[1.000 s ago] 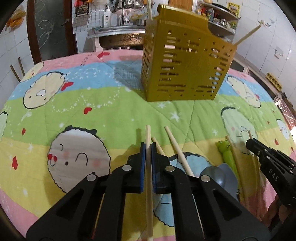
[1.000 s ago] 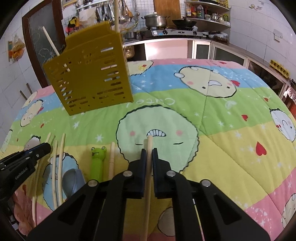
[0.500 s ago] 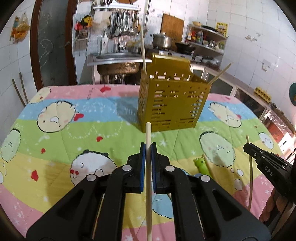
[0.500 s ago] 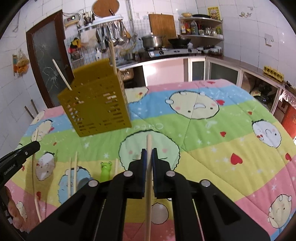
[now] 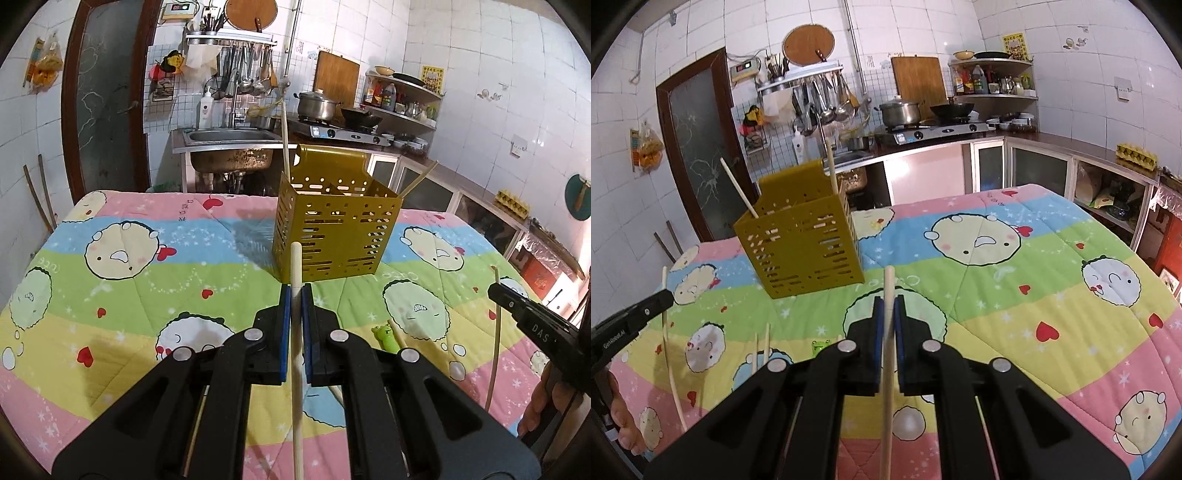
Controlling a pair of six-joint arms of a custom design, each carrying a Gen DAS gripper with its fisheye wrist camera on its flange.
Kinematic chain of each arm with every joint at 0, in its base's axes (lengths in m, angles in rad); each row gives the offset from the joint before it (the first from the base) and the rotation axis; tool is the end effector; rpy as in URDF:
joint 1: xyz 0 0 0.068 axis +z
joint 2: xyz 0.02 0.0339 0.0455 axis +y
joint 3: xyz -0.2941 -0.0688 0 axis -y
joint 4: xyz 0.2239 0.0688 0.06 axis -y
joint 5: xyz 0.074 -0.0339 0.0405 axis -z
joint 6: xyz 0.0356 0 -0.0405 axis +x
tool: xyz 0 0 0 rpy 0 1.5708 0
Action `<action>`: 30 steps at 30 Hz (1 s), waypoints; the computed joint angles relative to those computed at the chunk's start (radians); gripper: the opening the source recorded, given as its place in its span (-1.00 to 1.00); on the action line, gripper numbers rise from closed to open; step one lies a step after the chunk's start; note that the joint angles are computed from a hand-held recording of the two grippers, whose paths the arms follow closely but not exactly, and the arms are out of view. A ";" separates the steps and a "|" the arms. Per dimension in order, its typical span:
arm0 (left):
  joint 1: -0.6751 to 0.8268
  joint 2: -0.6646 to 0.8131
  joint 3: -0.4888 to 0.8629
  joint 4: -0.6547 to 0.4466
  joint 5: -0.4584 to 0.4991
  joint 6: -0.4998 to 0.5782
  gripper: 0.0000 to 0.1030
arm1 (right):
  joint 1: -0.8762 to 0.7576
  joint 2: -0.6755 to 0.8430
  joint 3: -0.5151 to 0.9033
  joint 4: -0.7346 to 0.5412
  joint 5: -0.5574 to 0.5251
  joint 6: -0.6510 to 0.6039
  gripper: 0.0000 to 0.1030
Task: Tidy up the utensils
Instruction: 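Lift the left tool's chopstick over the caddy while the right tool carries its chopstick there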
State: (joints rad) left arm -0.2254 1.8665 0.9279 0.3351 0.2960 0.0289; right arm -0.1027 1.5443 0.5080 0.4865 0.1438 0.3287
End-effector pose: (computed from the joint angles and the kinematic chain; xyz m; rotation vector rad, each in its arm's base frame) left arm 0.3636 -0.0940 0.1883 0.4437 2.1309 -0.4338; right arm 0.2691 -0.0329 0.1883 0.5354 2.0454 -0.0178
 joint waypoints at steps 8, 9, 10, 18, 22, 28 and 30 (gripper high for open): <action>0.007 -0.033 -0.070 0.085 -0.003 0.013 -0.91 | 0.023 -0.059 -0.030 0.030 0.030 -0.031 -0.88; 0.007 -0.037 -0.084 0.107 -0.008 0.015 -0.91 | 0.027 -0.063 -0.034 0.035 0.034 -0.031 -0.88; 0.008 -0.042 -0.097 0.124 -0.006 0.015 -0.91 | 0.029 -0.071 -0.040 0.042 0.037 -0.033 -0.88; 0.019 -0.091 -0.151 0.198 0.014 0.002 -0.91 | 0.084 -0.128 -0.063 0.091 0.099 -0.073 -0.88; 0.013 -0.109 -0.148 0.215 0.016 -0.008 -0.91 | 0.104 -0.125 -0.047 0.109 0.120 -0.094 -0.88; -0.007 -0.102 -0.058 0.178 0.008 -0.030 -0.91 | 0.104 -0.104 0.016 0.117 0.115 -0.116 -0.88; -0.017 -0.104 -0.018 0.171 -0.004 -0.040 -0.91 | 0.097 -0.105 0.052 0.108 0.103 -0.124 -0.88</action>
